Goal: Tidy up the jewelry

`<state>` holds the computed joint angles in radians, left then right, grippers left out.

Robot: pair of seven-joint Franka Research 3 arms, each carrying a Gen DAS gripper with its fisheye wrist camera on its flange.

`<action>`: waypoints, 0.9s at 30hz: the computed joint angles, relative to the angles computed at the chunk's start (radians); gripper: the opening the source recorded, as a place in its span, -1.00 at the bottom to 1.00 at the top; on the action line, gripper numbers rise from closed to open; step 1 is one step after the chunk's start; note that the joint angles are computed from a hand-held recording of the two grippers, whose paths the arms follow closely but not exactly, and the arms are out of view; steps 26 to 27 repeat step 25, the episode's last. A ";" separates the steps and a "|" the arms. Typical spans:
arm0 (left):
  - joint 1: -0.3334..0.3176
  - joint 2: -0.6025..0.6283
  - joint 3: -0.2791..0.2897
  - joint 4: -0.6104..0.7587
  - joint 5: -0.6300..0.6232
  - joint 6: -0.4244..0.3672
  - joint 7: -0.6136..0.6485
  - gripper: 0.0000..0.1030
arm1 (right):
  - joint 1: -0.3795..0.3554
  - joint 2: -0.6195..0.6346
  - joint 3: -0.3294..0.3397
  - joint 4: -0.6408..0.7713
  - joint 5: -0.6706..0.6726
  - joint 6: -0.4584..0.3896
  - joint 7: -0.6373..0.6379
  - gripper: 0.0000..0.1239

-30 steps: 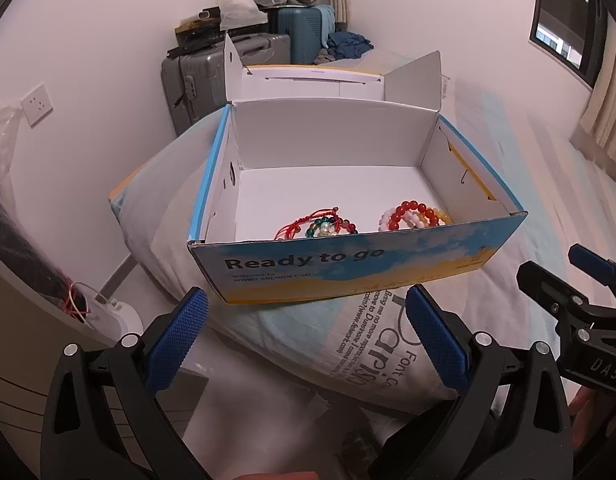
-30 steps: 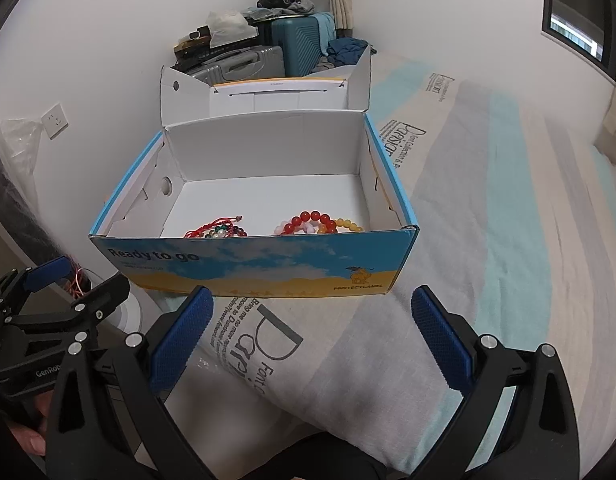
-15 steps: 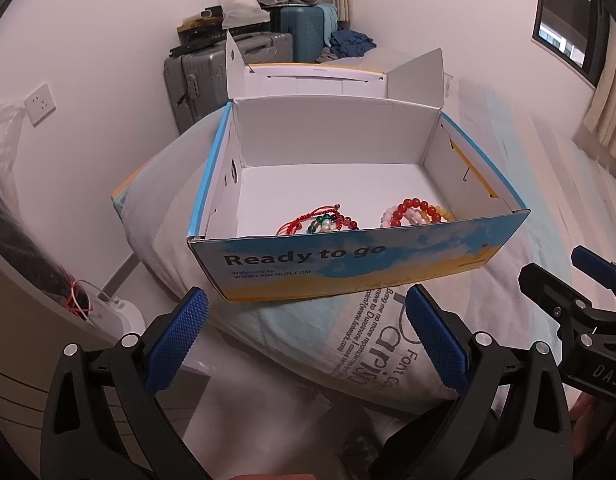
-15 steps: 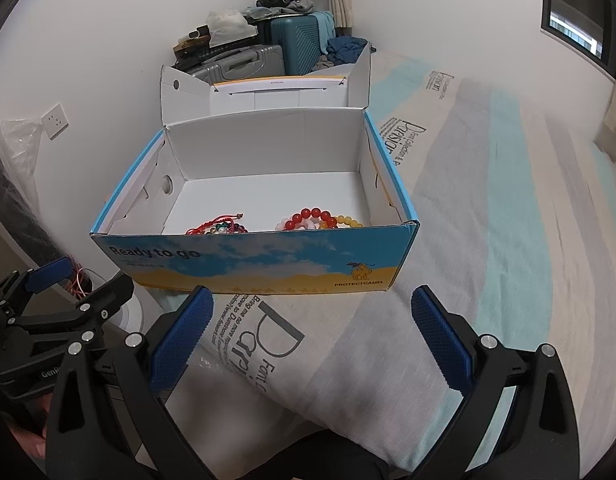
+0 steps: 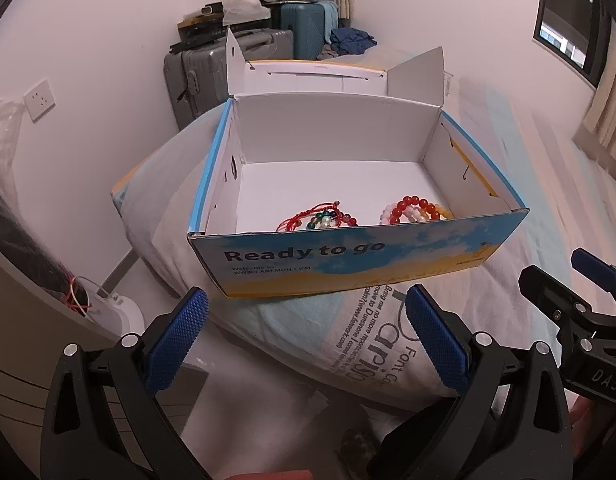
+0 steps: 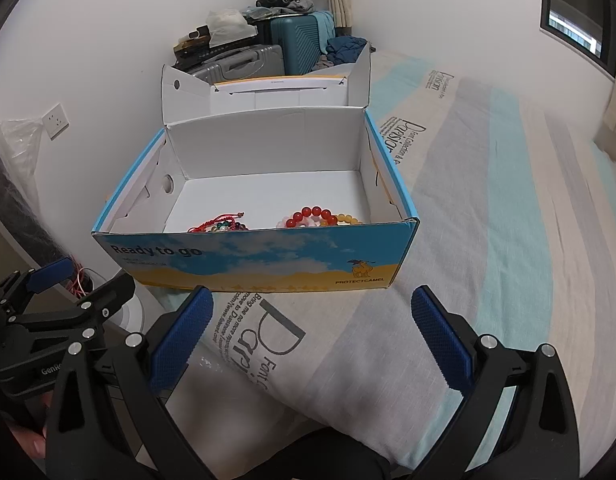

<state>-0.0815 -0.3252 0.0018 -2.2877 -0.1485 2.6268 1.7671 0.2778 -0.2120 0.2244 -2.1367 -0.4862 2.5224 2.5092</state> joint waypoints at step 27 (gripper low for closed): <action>0.011 -0.018 -0.017 -0.022 0.064 0.037 -0.050 0.89 | -0.001 -0.007 0.003 -0.011 0.005 0.007 0.016 0.54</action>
